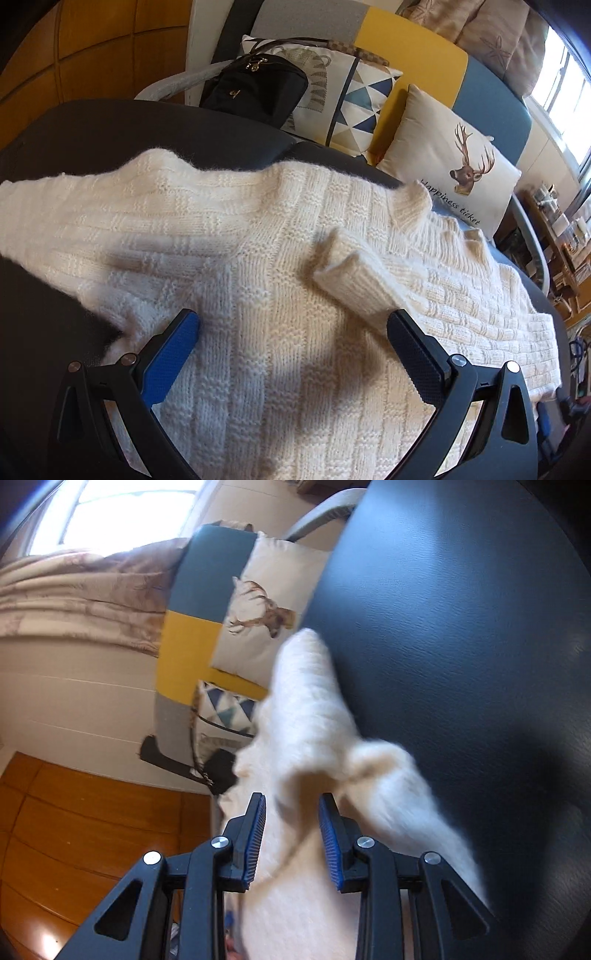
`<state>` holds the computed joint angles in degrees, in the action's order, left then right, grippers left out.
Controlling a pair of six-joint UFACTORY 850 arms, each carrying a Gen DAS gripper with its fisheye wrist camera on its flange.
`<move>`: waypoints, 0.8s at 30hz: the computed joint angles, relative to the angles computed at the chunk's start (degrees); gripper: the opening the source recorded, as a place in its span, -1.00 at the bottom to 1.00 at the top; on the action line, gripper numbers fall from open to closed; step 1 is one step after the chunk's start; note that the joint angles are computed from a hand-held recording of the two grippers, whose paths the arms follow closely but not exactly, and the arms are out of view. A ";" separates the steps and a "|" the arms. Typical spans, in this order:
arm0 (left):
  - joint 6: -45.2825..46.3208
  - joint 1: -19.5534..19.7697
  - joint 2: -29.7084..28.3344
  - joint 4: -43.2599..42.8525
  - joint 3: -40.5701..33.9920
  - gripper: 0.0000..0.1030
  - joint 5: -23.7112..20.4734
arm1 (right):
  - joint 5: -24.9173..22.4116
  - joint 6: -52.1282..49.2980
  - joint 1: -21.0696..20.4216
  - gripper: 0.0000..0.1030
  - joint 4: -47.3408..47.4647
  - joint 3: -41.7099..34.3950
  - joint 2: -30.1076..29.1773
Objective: Fold clothes
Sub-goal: 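Carry the cuff with the right tool across the sweater body, then lay the sleeve on the body and open the right tool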
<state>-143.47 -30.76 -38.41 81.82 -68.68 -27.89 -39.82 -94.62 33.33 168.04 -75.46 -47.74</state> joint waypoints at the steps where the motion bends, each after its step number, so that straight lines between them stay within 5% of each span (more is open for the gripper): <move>1: 1.41 0.03 -0.21 -1.18 -0.43 1.00 -0.09 | 0.39 -1.10 0.14 -0.40 2.33 -0.11 0.06; 7: 13.48 -0.05 -2.57 -11.56 -4.64 1.00 -2.92 | 3.05 3.29 -0.28 -0.40 0.84 -2.10 -0.85; 11: 7.90 -0.74 -0.74 -10.72 -2.17 1.00 -2.97 | 1.59 1.77 -0.31 -0.40 5.59 -0.10 0.26; 15: 0.49 -1.64 0.29 -6.09 0.04 1.00 -3.39 | 2.40 5.52 -1.34 -0.40 -0.25 -0.14 0.39; 20: 17.63 -0.41 -2.17 -21.64 -5.28 1.00 -4.34 | 0.12 10.55 -1.92 -0.32 -3.40 -1.70 -1.01; 24: 30.88 0.57 -5.02 -31.37 -10.34 1.00 -8.00 | -1.88 7.92 -1.57 -0.31 3.78 0.02 -0.04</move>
<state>-112.58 -30.20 -43.43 50.45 -79.02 -35.90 -41.70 -86.70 31.77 171.81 -75.44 -47.78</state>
